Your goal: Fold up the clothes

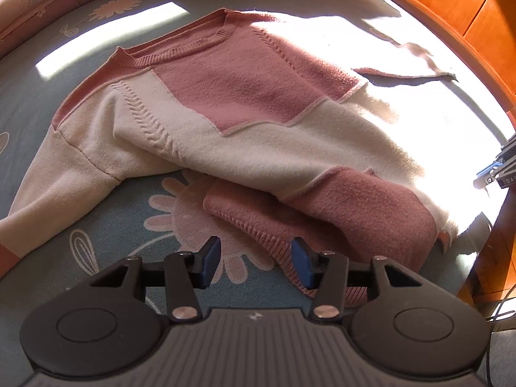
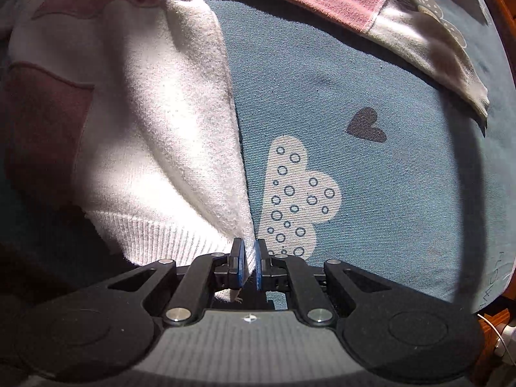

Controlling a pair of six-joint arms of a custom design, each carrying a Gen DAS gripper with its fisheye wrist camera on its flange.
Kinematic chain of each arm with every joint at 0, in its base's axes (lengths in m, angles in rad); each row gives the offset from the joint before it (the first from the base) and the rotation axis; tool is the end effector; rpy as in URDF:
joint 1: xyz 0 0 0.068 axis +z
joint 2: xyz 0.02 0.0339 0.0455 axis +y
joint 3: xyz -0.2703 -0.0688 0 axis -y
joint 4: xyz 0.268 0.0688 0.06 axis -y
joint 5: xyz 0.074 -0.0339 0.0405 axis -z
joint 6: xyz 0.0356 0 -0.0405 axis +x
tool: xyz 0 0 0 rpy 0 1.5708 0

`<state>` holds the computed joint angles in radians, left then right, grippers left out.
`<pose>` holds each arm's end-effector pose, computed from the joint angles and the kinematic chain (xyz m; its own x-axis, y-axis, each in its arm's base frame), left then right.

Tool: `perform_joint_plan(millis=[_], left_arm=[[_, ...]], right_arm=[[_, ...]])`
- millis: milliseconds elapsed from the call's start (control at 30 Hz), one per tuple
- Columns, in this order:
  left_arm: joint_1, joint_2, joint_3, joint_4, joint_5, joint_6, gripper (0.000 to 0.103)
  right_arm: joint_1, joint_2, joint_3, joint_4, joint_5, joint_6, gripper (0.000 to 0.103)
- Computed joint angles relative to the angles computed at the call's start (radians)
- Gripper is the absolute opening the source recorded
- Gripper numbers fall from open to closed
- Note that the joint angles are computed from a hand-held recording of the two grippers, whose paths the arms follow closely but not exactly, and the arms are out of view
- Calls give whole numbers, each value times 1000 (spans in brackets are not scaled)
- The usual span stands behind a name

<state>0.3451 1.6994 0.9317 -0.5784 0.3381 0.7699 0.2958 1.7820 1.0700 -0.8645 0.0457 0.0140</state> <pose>0.2987 0.0948 0.1337 -0.8324 0.3986 -0.3850 0.4594 0.8849 -0.0771 0.3048 0.0912 0.1386 -0.9605 -0.2781 0.0051 -0.2780 0.9595 -0.0458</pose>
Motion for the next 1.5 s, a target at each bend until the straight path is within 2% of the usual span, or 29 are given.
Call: perform_joint_plan(millis=[167, 267, 333, 467, 567, 633, 700, 800, 867, 933, 967, 1033, 1067, 1133, 1333, 1500], left_arm=[[4, 48, 22, 36, -12, -33, 50], [21, 85, 51, 50, -19, -93, 50], [36, 103, 63, 59, -32, -128, 50], [85, 123, 78, 61, -39, -156, 50], [123, 125, 76, 68, -52, -149, 50], [153, 127, 74, 75, -55, -145, 50], [183, 132, 78, 67, -50, -139, 50], [223, 137, 76, 63, -41, -115, 50], [244, 140, 74, 63, -34, -110, 50], [262, 144, 74, 60, -21, -116, 50], [268, 143, 73, 59, -16, -116, 50], [280, 141, 72, 55, -5, -115, 50], [287, 141, 73, 52, 0, -113, 50], [300, 140, 79, 40, 14, -99, 50], [351, 166, 121, -24, 76, -104, 50], [381, 170, 127, -25, 70, -122, 50]], right_arm=[[68, -50, 46, 9, 68, 29, 13], [93, -89, 87, 61, -69, 32, 14], [136, -83, 118, 121, -154, 22, 21], [260, 33, 231, 222, -291, 56, 24], [344, 138, 287, 322, -328, 61, 28], [410, 240, 363, 338, -292, 58, 28], [465, 318, 422, 348, -204, 52, 28], [525, 422, 514, 316, -53, 50, 29], [545, 483, 586, 266, -2, 45, 35], [563, 512, 612, 255, 48, 18, 35], [572, 522, 617, 257, 76, 2, 35], [576, 528, 625, 251, 84, -14, 27], [570, 522, 623, 246, 72, -14, 18], [552, 499, 615, 233, 34, -12, 12], [461, 356, 508, 258, -243, -12, 12], [443, 334, 525, 206, -401, -33, 12]])
